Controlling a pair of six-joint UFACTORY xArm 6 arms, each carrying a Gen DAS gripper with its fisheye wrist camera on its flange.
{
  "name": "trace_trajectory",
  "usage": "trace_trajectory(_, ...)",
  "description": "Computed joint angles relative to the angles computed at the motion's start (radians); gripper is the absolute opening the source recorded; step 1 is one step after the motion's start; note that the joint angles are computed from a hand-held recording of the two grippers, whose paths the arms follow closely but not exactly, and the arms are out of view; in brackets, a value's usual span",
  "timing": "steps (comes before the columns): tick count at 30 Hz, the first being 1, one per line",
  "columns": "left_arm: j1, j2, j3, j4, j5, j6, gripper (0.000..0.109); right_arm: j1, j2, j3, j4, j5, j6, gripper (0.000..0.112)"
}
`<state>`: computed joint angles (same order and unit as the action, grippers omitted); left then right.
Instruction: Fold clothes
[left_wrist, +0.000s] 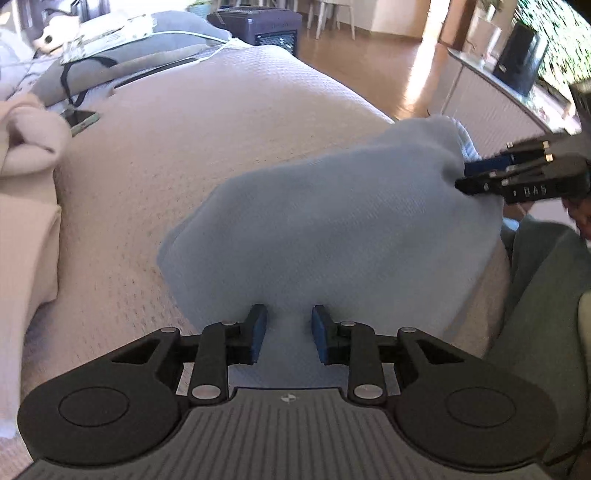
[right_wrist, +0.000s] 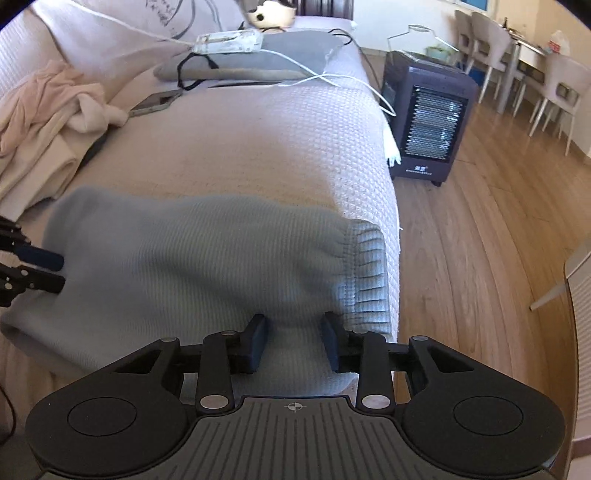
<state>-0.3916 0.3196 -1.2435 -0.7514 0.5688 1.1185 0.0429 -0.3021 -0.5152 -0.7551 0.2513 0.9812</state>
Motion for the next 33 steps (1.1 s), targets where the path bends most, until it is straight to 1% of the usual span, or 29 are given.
trace_trajectory(2,-0.001,0.001,0.003,-0.018,-0.009,-0.005,0.028,-0.002,0.001,0.001,-0.06,-0.005,0.071,0.033)
trace_trajectory(4,-0.004,0.009,-0.002,-0.022,-0.016,-0.01,0.029,0.001,0.003,-0.002,-0.07,-0.001,0.089,0.033)
trace_trajectory(6,-0.004,0.022,-0.019,-0.016,-0.008,-0.027,0.03,0.003,0.004,-0.004,-0.062,0.0,0.079,0.033)
trace_trajectory(9,0.006,0.038,-0.053,-0.003,0.035,-0.093,0.034,-0.002,0.001,0.0,-0.074,-0.009,0.098,0.033)
trace_trajectory(10,0.007,0.039,-0.055,-0.01,0.04,-0.096,0.035,-0.003,-0.001,0.002,-0.082,-0.013,0.109,0.033)
trace_trajectory(14,0.001,0.032,-0.035,-0.048,0.014,-0.084,0.038,-0.001,-0.005,0.003,-0.111,-0.009,0.138,0.033)
trace_trajectory(16,-0.004,0.029,-0.026,-0.061,0.0,-0.089,0.042,0.001,-0.006,0.003,-0.129,-0.005,0.159,0.033)
trace_trajectory(18,-0.005,0.029,-0.026,-0.075,0.003,-0.101,0.048,0.004,-0.006,0.001,-0.141,0.0,0.173,0.033)
trace_trajectory(19,-0.002,0.031,-0.031,-0.086,0.018,-0.103,0.055,0.006,-0.006,0.0,-0.144,0.003,0.179,0.033)
trace_trajectory(20,0.005,0.038,-0.046,-0.101,0.055,-0.101,0.064,0.008,-0.005,-0.001,-0.147,0.007,0.184,0.034)
trace_trajectory(21,0.01,0.047,-0.06,-0.129,0.102,-0.086,0.098,0.011,-0.003,-0.004,-0.151,0.013,0.188,0.034)
trace_trajectory(22,-0.002,0.051,-0.061,-0.116,0.108,-0.097,0.103,0.015,-0.001,-0.008,-0.156,0.02,0.193,0.034)
trace_trajectory(23,-0.027,0.045,-0.046,-0.06,0.071,-0.101,0.103,0.018,0.0,-0.011,-0.162,0.026,0.198,0.034)
trace_trajectory(24,-0.064,0.033,-0.016,0.031,-0.006,-0.124,0.103,0.02,0.0,-0.011,-0.169,0.029,0.204,0.034)
trace_trajectory(25,-0.086,0.032,-0.001,0.086,-0.051,-0.153,0.103,0.022,0.0,-0.012,-0.176,0.031,0.211,0.034)
trace_trajectory(26,-0.098,0.036,0.003,0.116,-0.077,-0.18,0.103,0.023,0.0,-0.012,-0.183,0.034,0.217,0.034)
trace_trajectory(27,-0.098,0.046,-0.008,0.115,-0.072,-0.194,0.103,0.019,-0.002,-0.009,-0.186,0.027,0.221,0.034)
trace_trajectory(30,-0.076,0.086,-0.066,0.069,-0.017,-0.221,0.103,0.009,-0.007,0.0,-0.192,0.009,0.229,0.034)
trace_trajectory(31,-0.078,0.093,-0.071,0.069,-0.022,-0.23,0.103,0.006,-0.008,0.001,-0.19,0.006,0.227,0.034)
trace_trajectory(33,-0.097,0.098,-0.057,0.093,-0.07,-0.241,0.103,0.003,-0.008,0.002,-0.19,0.001,0.225,0.034)
